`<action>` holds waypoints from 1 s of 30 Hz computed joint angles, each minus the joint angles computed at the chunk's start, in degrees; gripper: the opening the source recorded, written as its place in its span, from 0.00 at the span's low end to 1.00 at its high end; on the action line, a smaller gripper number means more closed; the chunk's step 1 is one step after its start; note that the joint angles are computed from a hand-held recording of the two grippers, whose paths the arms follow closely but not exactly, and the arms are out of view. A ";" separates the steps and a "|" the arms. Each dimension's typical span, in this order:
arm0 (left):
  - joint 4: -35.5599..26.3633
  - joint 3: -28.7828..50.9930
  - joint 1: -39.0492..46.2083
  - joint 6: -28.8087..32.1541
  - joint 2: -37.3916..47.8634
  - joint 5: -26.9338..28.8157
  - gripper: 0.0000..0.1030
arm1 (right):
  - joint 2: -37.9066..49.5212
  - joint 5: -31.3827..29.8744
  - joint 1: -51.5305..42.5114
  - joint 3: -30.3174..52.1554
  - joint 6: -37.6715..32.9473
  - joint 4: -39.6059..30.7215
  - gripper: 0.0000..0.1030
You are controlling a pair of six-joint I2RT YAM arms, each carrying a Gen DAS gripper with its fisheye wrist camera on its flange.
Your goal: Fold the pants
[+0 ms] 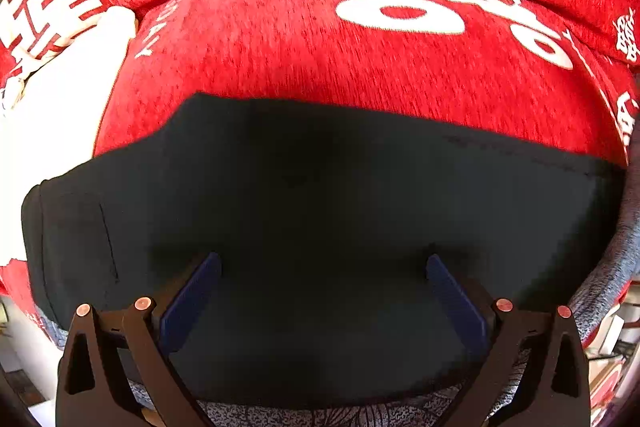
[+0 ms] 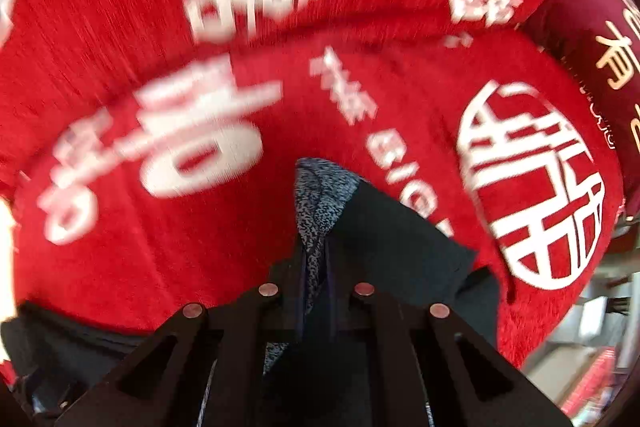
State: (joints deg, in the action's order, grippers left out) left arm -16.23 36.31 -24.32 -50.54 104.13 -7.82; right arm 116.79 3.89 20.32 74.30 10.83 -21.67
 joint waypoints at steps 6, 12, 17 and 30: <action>4.52 -4.11 2.09 -1.71 -5.45 0.49 1.00 | -28.34 -8.62 -6.01 -30.47 0.23 25.58 0.07; 2.38 -1.22 -4.55 -3.22 1.35 -2.97 1.00 | -24.94 -13.76 -16.79 -42.35 0.53 31.29 0.06; 1.99 -1.23 -2.12 -2.96 -0.41 0.40 1.00 | -14.03 -22.72 -26.20 -41.19 -2.95 31.28 0.06; -4.89 1.01 -15.71 -8.99 -0.98 -6.75 1.00 | -33.47 -7.85 -3.68 -44.75 -7.70 24.63 0.82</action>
